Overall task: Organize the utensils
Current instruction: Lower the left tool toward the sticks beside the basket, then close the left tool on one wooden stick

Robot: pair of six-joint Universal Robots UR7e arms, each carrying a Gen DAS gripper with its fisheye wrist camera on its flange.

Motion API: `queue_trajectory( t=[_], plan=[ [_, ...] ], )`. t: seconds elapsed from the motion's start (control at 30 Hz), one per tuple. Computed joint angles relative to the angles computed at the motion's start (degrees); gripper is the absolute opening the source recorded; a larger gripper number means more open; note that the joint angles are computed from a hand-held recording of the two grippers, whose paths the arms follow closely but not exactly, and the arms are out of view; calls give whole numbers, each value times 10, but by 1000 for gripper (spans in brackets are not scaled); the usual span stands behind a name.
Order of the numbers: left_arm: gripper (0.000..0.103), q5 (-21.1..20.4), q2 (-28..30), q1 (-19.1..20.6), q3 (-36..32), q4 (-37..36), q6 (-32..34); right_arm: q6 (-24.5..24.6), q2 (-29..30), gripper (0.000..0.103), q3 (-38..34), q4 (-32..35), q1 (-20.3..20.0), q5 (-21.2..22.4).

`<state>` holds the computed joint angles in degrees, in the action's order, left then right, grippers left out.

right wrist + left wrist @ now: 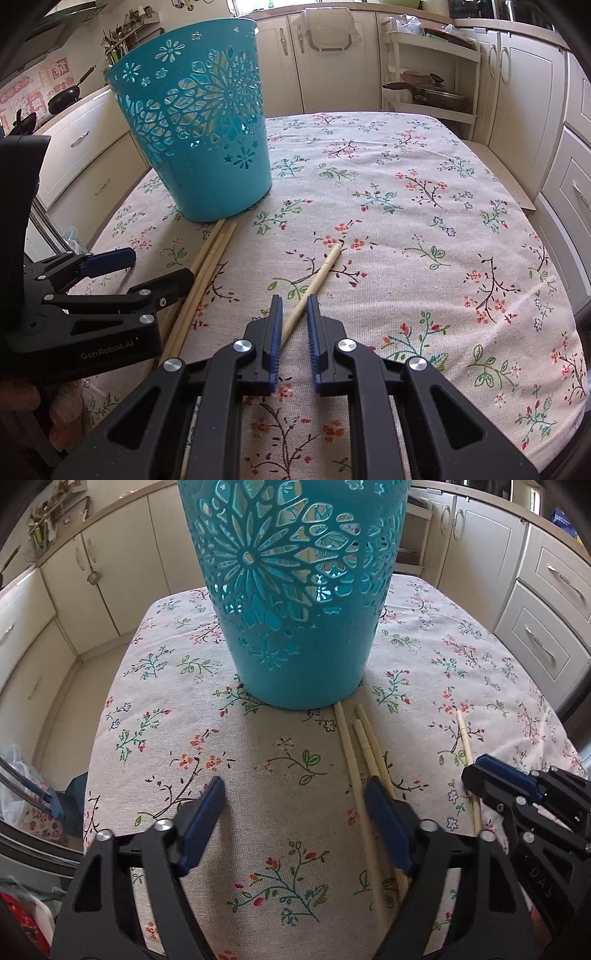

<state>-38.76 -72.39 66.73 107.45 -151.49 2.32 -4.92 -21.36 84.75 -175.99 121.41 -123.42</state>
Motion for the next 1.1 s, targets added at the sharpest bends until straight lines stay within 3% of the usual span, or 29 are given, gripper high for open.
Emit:
queue_trajectory(
  t=[0.33, 0.4, 0.47, 0.53, 0.57, 0.83, 1.1],
  plan=[
    [60, -2, 5, 3, -8, -9, 10, -1, 2, 14, 1, -10, 0, -1],
    [52, -4, 9, 3, -11, -15, 16, 0, 2, 14, 2, -13, 0, -2],
    [25, -8, 9, 2, -10, -18, 24, 0, 2, 14, 2, -15, 0, -2],
    [9, -16, 6, 0, -8, -11, 29, 2, 3, 14, 0, -12, 0, -1],
    [7, -19, 3, -1, -6, -6, 29, 3, 2, 14, 1, -12, 0, -1],
    [6, -24, -17, -9, -11, 84, -12, 5, -1, 14, 3, -11, -1, 2],
    [8, -4, 20, -1, -48, 67, 15, 3, 0, 17, 4, -19, -3, 9]
  ],
)
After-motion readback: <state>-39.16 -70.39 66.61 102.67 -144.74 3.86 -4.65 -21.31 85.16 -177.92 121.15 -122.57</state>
